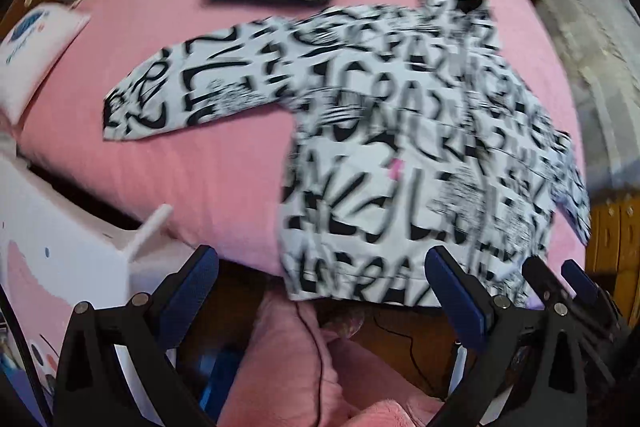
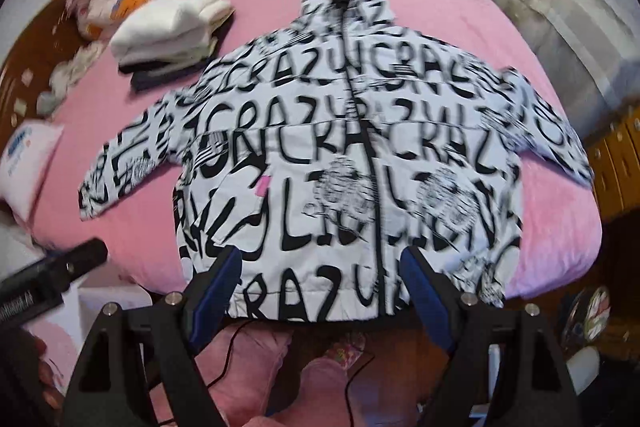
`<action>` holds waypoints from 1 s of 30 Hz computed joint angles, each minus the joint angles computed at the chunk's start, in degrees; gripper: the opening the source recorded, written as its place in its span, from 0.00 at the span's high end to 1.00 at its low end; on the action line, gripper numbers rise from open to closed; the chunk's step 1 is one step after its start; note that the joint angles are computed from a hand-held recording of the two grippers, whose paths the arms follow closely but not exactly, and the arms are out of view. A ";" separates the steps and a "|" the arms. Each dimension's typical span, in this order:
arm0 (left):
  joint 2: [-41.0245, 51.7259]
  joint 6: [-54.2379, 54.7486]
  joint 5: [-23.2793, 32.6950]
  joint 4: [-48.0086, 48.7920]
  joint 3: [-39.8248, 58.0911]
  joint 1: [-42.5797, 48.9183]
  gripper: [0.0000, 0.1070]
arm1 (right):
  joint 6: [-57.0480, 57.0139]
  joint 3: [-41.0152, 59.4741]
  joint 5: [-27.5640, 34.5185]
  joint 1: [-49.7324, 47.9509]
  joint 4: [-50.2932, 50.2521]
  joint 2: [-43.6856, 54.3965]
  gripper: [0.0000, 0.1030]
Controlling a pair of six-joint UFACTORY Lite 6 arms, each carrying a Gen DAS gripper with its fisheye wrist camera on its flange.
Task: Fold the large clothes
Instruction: 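Grasp the jacket sleeve cuff with the left gripper and lift it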
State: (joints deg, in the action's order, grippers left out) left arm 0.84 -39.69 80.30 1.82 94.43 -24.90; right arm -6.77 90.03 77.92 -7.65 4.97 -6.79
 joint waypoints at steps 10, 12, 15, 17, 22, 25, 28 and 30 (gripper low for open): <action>12.14 23.78 -7.29 -14.58 -2.75 33.62 0.04 | 14.94 10.12 -6.84 28.21 -9.61 19.88 0.21; 17.37 25.94 -8.04 -14.90 -0.90 38.94 0.04 | 16.49 15.31 -6.63 31.17 -10.37 25.79 0.21; 23.48 25.86 -10.03 -16.90 0.47 46.58 0.04 | 17.19 23.87 -5.97 33.91 -10.27 34.68 0.21; 27.29 25.57 -10.54 -19.19 1.45 51.28 0.04 | 18.02 29.85 -5.08 35.72 -11.20 40.71 0.21; 35.28 22.59 -17.04 -21.67 3.40 59.58 0.04 | 19.08 45.15 -1.74 37.48 -11.02 54.66 0.21; 39.27 21.24 -20.91 -22.65 4.45 62.25 0.04 | 19.13 53.73 0.74 38.14 -11.05 61.67 0.21; 43.55 19.91 -24.90 -24.66 6.08 64.48 0.11 | 20.13 60.79 2.42 38.46 -11.43 67.37 0.21; 46.00 19.81 -27.83 -26.52 6.68 65.51 0.14 | 21.36 67.82 4.86 38.38 -10.79 72.34 0.21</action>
State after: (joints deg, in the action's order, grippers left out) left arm 46.84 -19.88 52.46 -24.69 101.10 40.61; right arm 14.59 157.85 82.78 30.73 -5.81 65.56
